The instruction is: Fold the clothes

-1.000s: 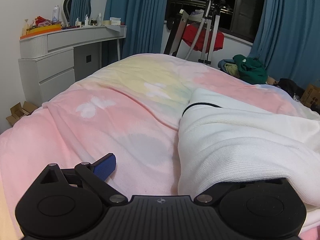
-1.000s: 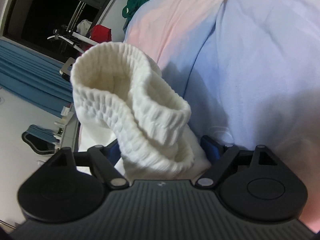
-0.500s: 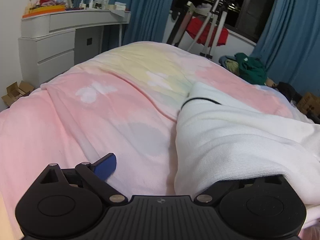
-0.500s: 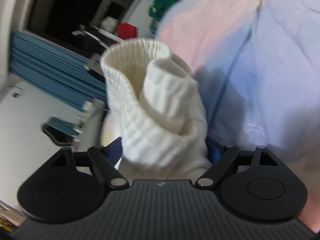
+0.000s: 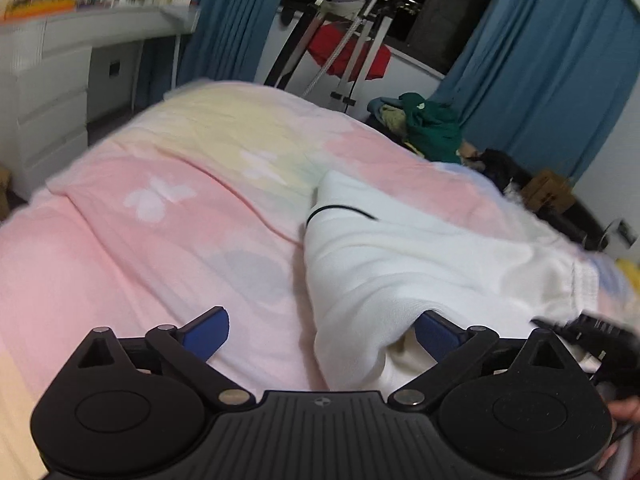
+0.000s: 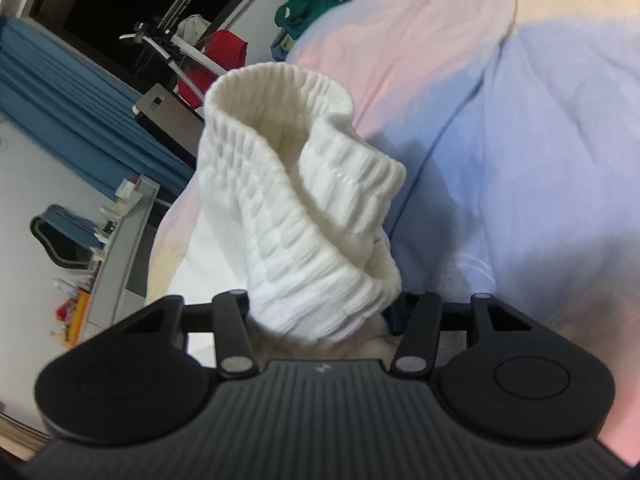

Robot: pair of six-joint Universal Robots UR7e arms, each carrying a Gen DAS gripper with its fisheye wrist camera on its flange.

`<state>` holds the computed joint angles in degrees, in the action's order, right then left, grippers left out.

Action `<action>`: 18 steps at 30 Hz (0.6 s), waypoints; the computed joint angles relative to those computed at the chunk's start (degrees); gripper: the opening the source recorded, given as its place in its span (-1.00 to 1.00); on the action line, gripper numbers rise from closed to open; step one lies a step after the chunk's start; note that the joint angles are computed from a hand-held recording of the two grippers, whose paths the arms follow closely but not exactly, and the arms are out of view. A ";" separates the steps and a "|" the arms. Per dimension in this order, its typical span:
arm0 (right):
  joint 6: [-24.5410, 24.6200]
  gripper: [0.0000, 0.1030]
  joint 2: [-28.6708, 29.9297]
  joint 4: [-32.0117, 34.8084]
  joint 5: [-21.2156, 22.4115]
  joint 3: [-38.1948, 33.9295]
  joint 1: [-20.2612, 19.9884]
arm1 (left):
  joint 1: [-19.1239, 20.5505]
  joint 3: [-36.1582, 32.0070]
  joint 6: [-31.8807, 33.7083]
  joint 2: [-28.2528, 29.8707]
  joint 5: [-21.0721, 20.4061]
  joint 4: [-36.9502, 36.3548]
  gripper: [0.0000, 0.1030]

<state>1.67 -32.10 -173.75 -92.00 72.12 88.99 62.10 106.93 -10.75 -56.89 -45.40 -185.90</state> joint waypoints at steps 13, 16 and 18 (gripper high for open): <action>1.63 0.03 1.05 -0.07 -1.20 -1.38 0.24 | 5.58 -5.96 -10.13 -1.61 -20.00 5.94 0.99; 2.22 0.04 1.24 0.03 -2.15 -1.68 0.55 | 7.21 -11.05 -8.90 1.10 -19.85 11.09 0.99; 2.89 0.04 1.34 0.37 -2.59 -2.01 0.69 | 8.83 -15.50 -7.78 3.61 -20.64 15.76 0.99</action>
